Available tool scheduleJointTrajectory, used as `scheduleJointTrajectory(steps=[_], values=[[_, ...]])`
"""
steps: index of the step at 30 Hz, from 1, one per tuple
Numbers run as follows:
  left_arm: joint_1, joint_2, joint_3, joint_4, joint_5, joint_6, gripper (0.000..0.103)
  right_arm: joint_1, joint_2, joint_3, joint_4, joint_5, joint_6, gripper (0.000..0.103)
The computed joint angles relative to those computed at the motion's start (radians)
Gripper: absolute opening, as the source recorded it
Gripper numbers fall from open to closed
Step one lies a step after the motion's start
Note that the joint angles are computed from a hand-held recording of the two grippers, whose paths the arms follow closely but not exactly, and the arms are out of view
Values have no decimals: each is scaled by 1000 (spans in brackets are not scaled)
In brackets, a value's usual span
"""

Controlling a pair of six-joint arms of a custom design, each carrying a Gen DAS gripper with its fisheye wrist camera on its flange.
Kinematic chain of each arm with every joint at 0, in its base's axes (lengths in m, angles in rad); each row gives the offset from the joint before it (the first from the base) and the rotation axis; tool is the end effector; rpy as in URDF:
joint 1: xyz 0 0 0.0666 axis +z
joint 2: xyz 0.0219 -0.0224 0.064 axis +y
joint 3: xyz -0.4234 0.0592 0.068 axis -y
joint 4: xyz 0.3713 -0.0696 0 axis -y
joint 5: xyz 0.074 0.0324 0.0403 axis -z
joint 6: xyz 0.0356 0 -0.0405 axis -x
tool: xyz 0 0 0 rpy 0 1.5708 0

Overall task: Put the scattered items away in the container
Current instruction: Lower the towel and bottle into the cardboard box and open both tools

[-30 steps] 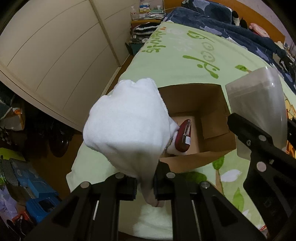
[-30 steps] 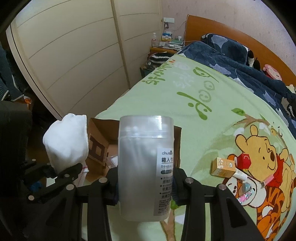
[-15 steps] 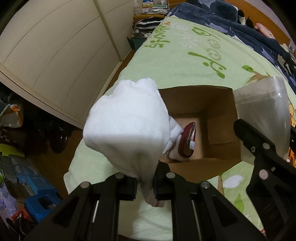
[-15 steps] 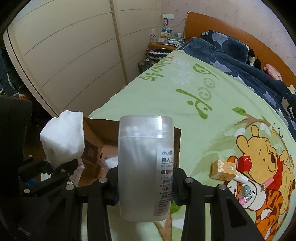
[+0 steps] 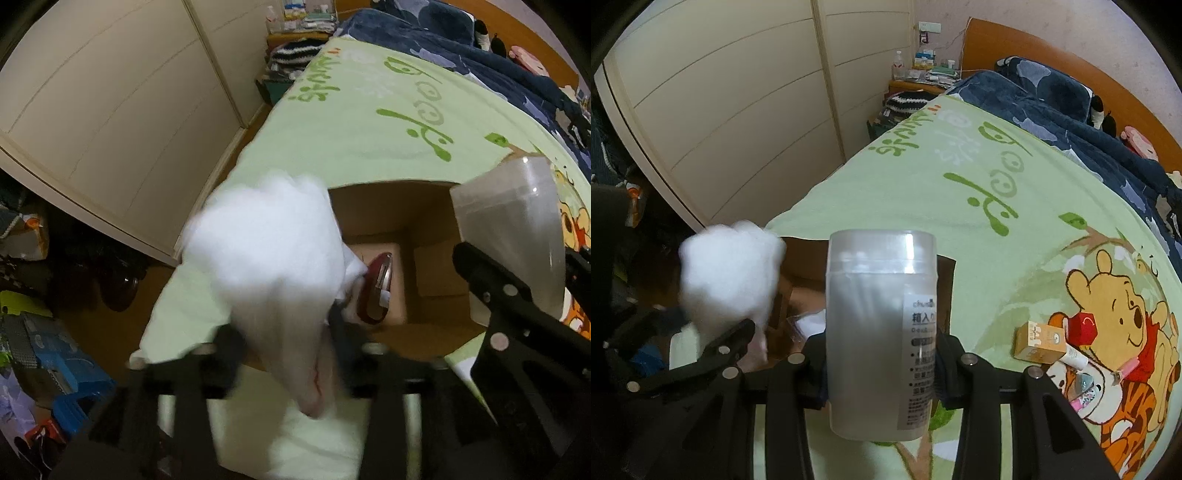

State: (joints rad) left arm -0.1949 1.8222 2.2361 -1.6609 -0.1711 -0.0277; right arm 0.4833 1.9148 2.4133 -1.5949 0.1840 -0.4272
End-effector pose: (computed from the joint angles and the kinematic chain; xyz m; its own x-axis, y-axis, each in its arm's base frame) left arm 0.5579 -0.1044 0.5696 -0.9259 0.2106 -0.3136 0.1634 0.9718 0.1702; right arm 0.5384 0.2748 0.5867 -0.8755 0.0005 -0.4832 -0.0221 0.9989 0.0411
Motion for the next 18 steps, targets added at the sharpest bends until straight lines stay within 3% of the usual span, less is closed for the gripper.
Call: scheduleJointTrajectory(steps=[5, 18], values=[[4, -2, 6, 18, 5, -1, 72, -2, -3, 10, 35, 10, 15, 55], [-5, -9, 7, 27, 4, -3, 73, -3, -24, -5, 56, 21, 6, 55]])
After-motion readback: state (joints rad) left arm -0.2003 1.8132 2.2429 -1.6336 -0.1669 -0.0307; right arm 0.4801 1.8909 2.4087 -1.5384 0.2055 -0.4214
